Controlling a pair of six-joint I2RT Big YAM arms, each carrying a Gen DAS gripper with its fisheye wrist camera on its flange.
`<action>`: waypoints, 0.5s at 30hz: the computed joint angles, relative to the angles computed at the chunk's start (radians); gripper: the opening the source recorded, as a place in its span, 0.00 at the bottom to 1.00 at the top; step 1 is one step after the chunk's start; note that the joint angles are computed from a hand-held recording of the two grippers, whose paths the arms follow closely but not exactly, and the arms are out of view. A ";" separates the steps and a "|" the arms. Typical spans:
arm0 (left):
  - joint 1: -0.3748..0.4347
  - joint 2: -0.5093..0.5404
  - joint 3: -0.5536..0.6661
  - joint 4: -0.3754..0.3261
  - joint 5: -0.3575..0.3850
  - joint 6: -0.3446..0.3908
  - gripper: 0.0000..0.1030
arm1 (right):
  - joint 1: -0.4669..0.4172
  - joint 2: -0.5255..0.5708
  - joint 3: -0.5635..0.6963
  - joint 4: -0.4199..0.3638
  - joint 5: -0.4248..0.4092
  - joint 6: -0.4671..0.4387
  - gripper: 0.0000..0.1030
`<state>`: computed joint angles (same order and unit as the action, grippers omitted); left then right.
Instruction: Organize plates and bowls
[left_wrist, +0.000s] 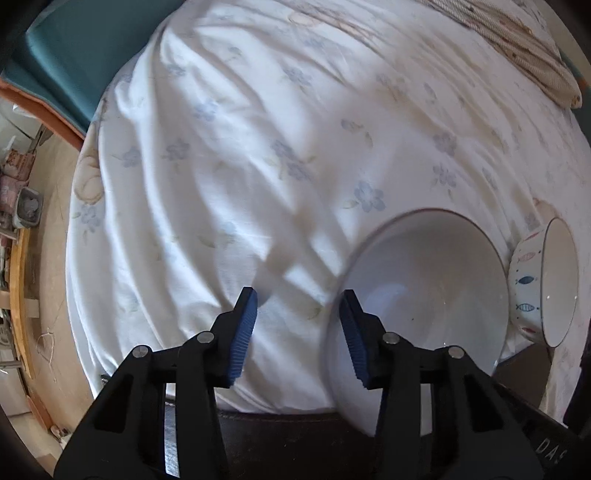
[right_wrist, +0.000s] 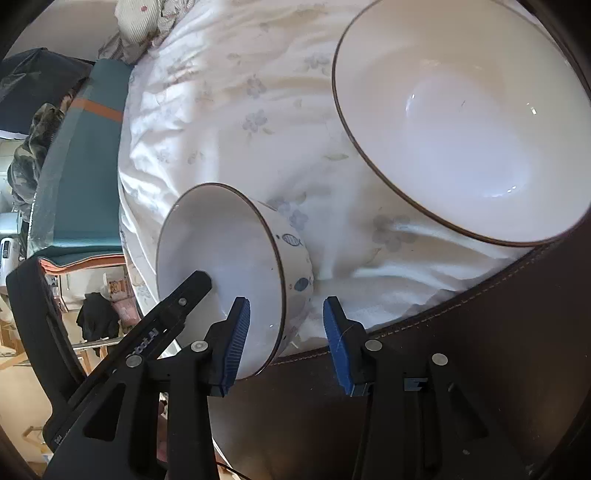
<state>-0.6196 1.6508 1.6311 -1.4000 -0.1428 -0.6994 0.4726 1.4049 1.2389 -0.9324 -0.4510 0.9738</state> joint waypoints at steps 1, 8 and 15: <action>-0.008 0.011 0.011 -0.008 -0.020 0.003 0.41 | 0.000 0.008 0.006 -0.013 0.006 -0.014 0.42; -0.010 0.048 0.050 0.016 0.013 0.014 0.30 | -0.005 0.025 0.001 -0.017 0.008 -0.052 0.36; -0.034 0.074 0.100 0.007 -0.016 0.069 0.18 | 0.013 0.038 0.023 -0.031 0.054 -0.098 0.20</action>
